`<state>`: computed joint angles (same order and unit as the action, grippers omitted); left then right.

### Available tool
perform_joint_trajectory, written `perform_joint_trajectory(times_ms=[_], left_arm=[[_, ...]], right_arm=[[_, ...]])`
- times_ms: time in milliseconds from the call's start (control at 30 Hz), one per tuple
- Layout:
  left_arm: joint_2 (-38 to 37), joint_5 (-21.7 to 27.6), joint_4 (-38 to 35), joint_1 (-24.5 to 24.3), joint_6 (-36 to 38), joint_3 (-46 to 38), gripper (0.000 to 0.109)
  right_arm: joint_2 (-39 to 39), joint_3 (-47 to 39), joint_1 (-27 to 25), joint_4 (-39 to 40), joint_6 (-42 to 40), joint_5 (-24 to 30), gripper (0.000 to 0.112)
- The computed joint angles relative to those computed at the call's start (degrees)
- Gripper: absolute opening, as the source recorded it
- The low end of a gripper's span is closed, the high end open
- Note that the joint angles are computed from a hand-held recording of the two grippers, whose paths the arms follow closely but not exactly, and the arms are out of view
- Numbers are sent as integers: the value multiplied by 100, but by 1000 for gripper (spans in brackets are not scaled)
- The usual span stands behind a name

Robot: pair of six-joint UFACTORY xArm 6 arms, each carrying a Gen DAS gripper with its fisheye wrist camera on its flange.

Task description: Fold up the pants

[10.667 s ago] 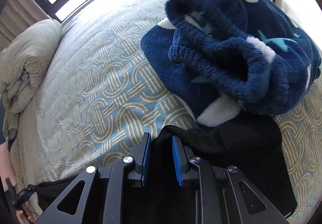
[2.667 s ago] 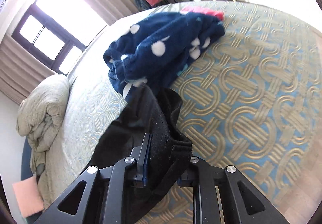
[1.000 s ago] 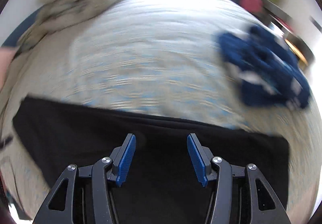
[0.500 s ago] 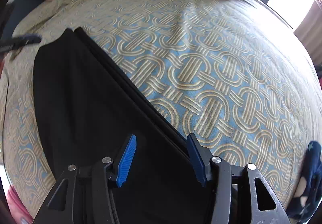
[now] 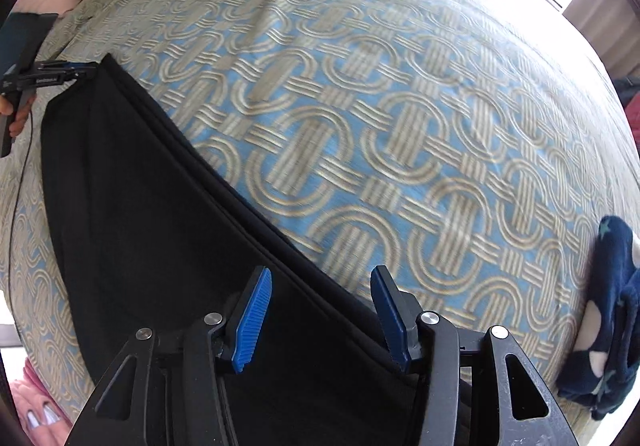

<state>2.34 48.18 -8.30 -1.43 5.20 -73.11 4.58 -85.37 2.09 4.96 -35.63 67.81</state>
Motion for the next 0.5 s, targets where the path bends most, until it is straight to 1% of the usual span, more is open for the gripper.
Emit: perform_joint_trajectory(times_ms=[133, 233, 333, 400, 433, 467, 500], left_arm=[[-74, -14, 261, -93, -67, 26, 21], [-114, 5, 263, -103, -134, -24, 21], [-145, -8, 261, -108, -239, -56, 21], [-143, 10, 316, -126, -312, -158, 21], [-164, -31, 333, -144, -366, -151, 21], [-165, -44, 313, -124, -346, -164, 21], [-173, -63, 344, -135, -374, -171, 21]], right_arm=[[150, -172, -184, -128, -147, 280, 53], [139, -48, -262, -312, -245, 217, 53], [108, 51, -334, -258, -353, 201, 52], [80, 71, -368, -188, -263, 243, 33], [83, 19, -384, -105, -237, 343, 15], [19, 49, -408, -57, -287, 330, 12], [-112, 174, -382, -103, -332, 188, 12]])
